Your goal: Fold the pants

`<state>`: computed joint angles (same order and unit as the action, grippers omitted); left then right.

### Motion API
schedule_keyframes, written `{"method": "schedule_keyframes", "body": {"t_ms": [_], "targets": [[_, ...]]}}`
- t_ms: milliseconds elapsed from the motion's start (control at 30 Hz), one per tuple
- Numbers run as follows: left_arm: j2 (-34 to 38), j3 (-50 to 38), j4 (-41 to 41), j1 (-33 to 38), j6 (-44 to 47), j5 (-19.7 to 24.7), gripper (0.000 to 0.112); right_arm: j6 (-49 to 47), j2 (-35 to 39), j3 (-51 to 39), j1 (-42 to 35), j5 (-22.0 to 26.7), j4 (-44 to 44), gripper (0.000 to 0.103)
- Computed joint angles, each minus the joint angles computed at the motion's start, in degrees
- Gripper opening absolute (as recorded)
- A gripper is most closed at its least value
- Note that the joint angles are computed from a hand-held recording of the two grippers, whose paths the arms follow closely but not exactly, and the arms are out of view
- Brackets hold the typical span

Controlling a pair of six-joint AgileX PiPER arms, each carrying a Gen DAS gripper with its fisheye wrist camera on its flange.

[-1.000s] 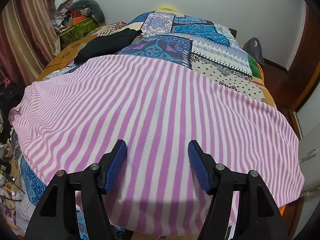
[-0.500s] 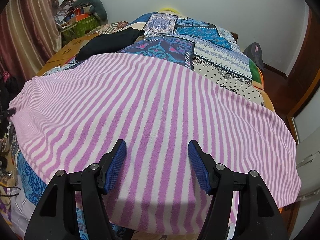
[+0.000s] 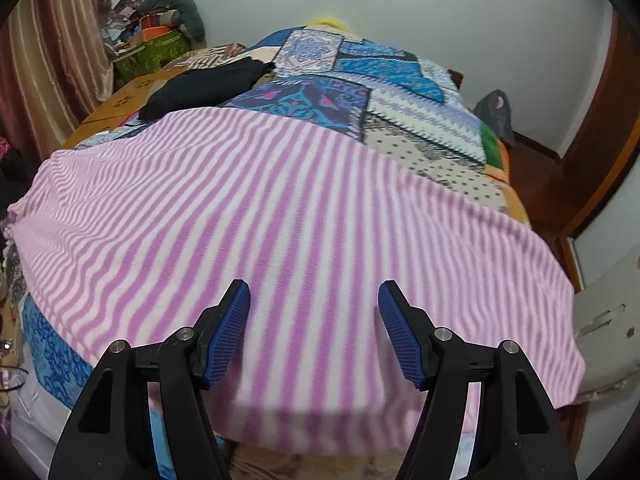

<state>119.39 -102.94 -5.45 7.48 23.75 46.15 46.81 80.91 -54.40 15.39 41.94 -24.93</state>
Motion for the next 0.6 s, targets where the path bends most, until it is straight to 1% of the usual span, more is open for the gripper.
{"method": "schedule_keyframes", "body": {"t_ms": [133, 200, 333, 467, 600], "targets": [[-2.3, -1.7, -3.9, -1.9, 1.5, 1.5, 0.037, 1.8, -5.2, 2.8, -1.6, 2.0, -1.3, 0.063], [-3.2, -2.6, -5.7, -4.0, 2.2, 2.0, 0.04, 2.3, -8.6, 4.5, -3.0, 3.0, -1.6, 0.063], [-4.5, -3.6, -5.9, -9.5, 1.1, 1.2, 0.051, 0.7, -16.0, 7.8, -7.8, 5.2, 0.0, 0.063], [-4.6, -5.5, -6.1, -16.6, -0.3, 1.7, 0.054, -2.0, -23.3, 10.4, -13.0, 8.4, 0.6, 0.063], [-2.8, -8.7, -4.2, -25.0, -3.8, 2.6, 0.065, -10.5, -30.8, 13.0, -22.7, 9.7, 5.6, 0.063]]}}
